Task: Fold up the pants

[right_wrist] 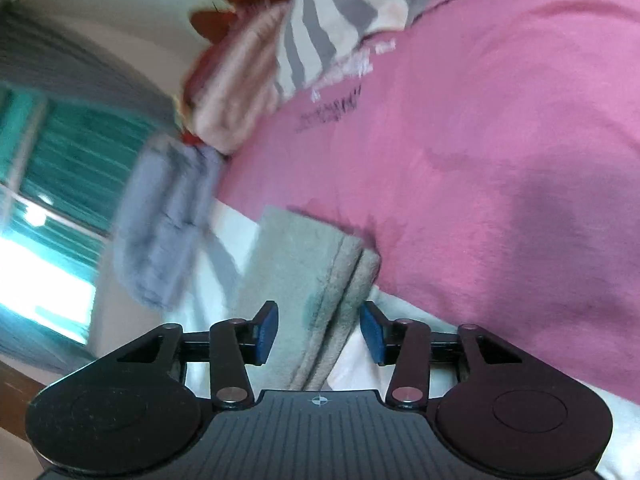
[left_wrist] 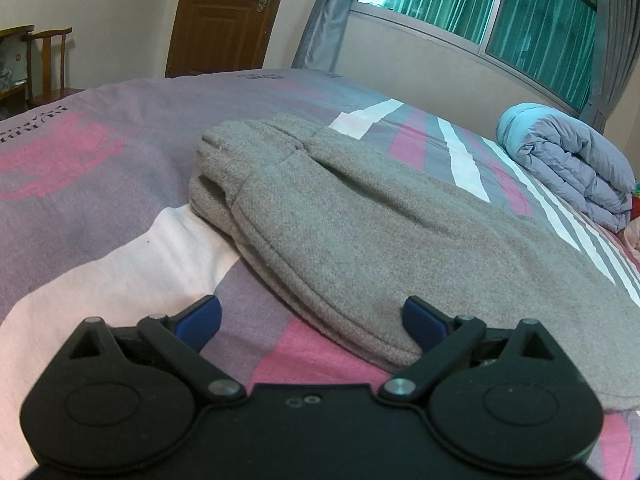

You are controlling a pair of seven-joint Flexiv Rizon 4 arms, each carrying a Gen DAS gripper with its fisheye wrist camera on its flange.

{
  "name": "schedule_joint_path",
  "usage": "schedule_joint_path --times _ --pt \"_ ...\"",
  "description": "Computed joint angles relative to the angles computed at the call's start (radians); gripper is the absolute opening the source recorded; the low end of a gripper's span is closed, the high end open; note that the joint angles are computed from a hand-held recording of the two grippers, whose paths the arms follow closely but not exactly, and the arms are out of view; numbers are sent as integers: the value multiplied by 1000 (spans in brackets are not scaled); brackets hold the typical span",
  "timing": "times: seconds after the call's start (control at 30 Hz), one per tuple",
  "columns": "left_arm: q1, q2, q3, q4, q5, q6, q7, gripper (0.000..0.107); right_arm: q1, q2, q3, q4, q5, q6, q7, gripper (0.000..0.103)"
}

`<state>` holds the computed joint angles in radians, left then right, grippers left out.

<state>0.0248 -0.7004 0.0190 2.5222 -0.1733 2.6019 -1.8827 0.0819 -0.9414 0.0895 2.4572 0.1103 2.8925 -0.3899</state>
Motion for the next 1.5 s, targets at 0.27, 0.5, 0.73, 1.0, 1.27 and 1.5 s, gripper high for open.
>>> schedule_joint_path --times 0.27,0.5,0.73,1.0,1.27,1.5 --pt "2 -4 0 0 6 5 -3 93 234 149 -164 4 184 -106 -413 11" --pt "15 -10 -3 2 27 24 -19 94 159 35 -39 -40 273 -142 -296 34" --pt "55 -32 33 28 74 260 -63 80 370 17 18 11 523 95 -327 55" --pt "318 67 -70 -42 317 -65 -190 48 521 96 0 -50 643 -41 -453 55" --pt "309 87 -37 -53 333 -94 -191 35 502 87 20 -28 639 -41 -443 55" --pt "192 95 14 -20 198 -36 -102 33 497 93 17 -25 631 -68 -428 55"
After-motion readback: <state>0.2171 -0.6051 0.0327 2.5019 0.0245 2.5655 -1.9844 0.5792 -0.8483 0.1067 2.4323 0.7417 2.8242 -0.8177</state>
